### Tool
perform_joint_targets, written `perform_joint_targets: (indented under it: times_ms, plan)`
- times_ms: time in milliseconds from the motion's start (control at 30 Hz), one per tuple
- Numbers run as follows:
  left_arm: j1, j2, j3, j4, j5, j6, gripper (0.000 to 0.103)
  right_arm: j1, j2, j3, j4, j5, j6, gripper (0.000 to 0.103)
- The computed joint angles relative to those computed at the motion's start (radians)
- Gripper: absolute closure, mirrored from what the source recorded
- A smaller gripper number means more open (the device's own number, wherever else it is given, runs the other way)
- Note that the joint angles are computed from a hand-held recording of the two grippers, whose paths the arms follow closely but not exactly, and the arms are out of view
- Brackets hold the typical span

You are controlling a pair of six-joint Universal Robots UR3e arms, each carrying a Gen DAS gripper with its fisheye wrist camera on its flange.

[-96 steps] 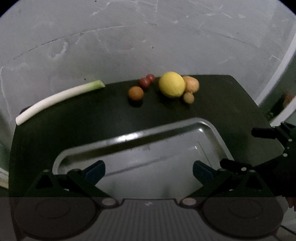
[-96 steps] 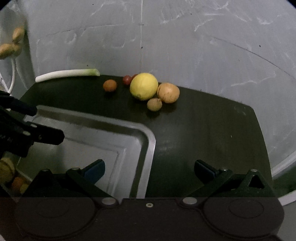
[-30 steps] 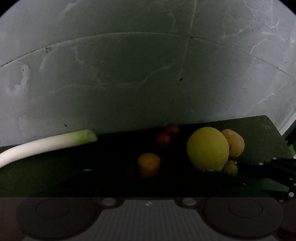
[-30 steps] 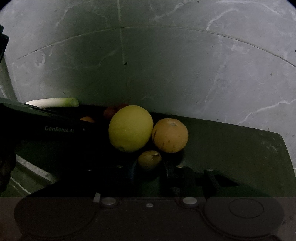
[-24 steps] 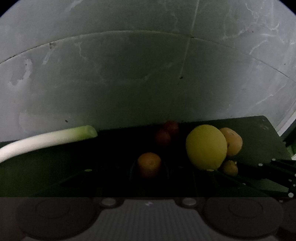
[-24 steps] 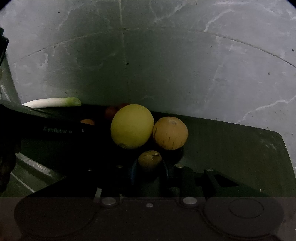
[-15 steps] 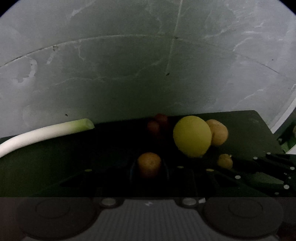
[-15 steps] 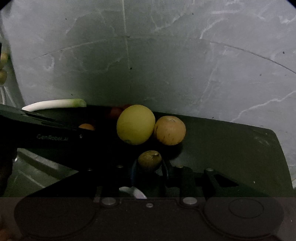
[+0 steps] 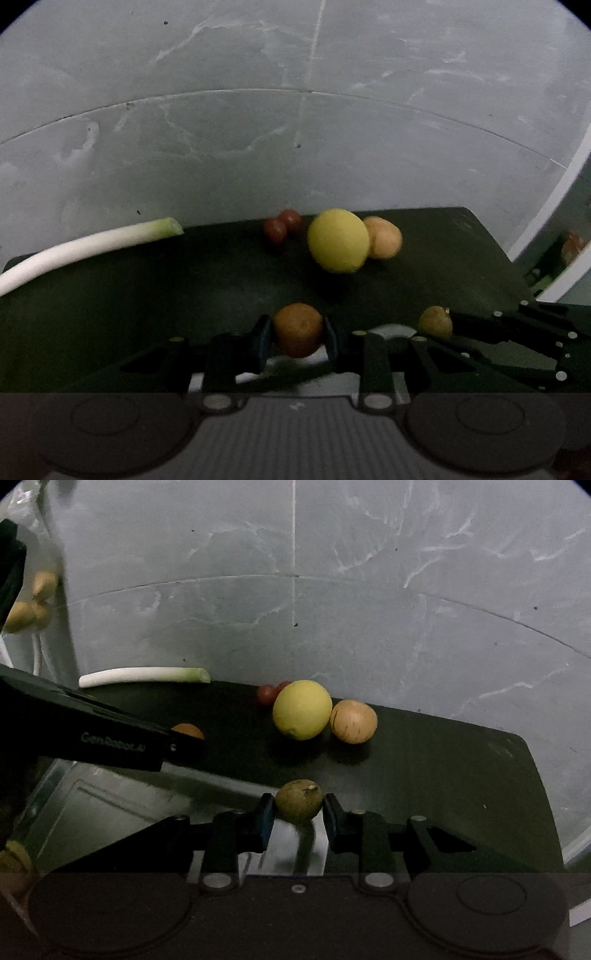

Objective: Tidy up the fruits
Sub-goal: 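Grasp the small orange tomato with the left gripper while the right grasps the small potato, then carry the orange tomato and small potato over the silver tray and lower them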

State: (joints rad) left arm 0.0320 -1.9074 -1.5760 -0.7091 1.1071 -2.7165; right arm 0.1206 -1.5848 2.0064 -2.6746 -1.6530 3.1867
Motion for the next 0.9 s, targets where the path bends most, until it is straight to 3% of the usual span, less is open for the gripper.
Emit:
perform_joint_targets:
  times_ms: [533, 900]
  plan:
    - [0.097, 0.326, -0.291, -0.150, -0.100, 0.194, 0.070, 0.194, -0.202, 0.043, 0.207, -0.173, 0.163, 0.073]
    - [0.141, 0.449, -0.386, -0.242, -0.123, 0.273, 0.070, 0.308, -0.265, 0.051, 0.308, -0.249, 0.258, 0.073]
